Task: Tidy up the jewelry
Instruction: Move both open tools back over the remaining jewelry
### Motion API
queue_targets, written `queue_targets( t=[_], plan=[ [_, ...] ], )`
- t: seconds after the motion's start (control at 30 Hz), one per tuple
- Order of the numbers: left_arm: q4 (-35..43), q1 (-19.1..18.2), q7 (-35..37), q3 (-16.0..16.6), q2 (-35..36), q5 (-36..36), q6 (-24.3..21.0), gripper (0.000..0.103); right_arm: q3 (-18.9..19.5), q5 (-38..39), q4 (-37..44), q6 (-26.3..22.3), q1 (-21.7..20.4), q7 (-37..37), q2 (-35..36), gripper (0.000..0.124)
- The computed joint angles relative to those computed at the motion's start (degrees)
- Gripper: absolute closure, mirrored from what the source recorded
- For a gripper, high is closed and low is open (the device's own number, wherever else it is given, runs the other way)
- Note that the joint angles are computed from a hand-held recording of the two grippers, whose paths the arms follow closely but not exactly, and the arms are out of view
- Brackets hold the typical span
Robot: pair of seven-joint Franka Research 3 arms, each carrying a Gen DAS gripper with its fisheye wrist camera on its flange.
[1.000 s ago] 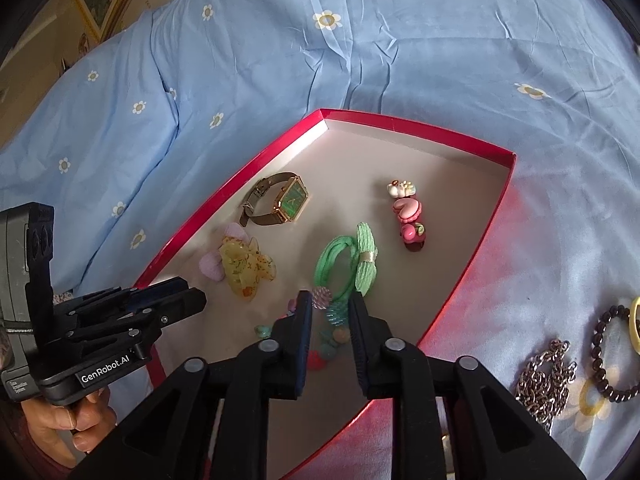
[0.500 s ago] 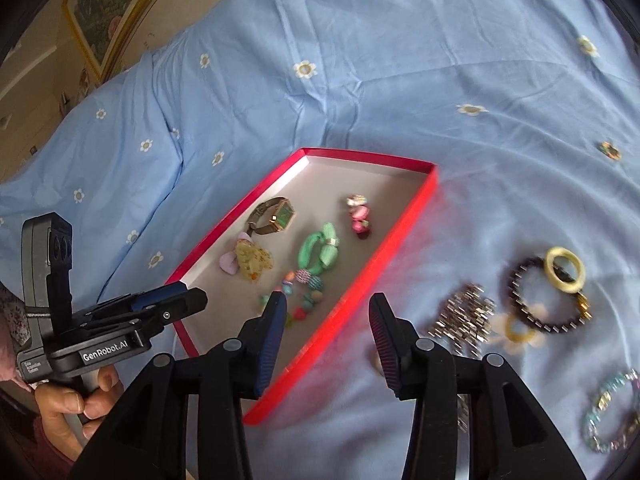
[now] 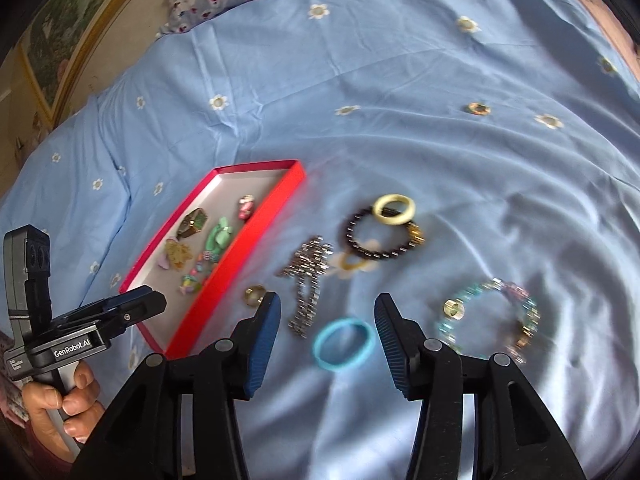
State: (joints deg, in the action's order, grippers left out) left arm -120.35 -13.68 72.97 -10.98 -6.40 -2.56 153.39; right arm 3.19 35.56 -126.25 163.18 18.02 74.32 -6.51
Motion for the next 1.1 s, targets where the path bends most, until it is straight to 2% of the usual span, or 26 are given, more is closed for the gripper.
queue_targets(
  t=[0.43, 0.5, 0.67, 1.0, 1.1],
  plan=[
    [4.73, -1.69, 5.97, -1.97, 5.14, -0.07, -2.4, 0.049, 0.18, -11.82, -8.6, 3.43, -4.41, 9.29, -6.66, 0.071],
    [5.91, -1.69, 6.22, -2.29, 6.36, 0.6, -2.97, 0.049, -0.11, -12.68, -8.85, 3.3, -4.72, 10.12, -6.71, 0.064],
    [9.27, -1.49, 4.55, -2.73, 9.57, 4.24, -4.59, 0.049, 1.14, -19.21, -8.66, 3.33, -7.26, 14.11, -5.98, 0.057],
    [14.06, -1.57, 3.33, -3.24, 14.54, 9.28, -7.24, 0.05, 0.25, -22.54, -7.34, 2.56, -7.72, 15.92, -4.08, 0.057],
    [14.24, -1.4, 4.1, -3.59, 15.02, 8.74, -6.67, 0.061, 0.08, -23.58, -6.21, 1.83, -7.93, 16.07, -2.52, 0.057]
  ],
)
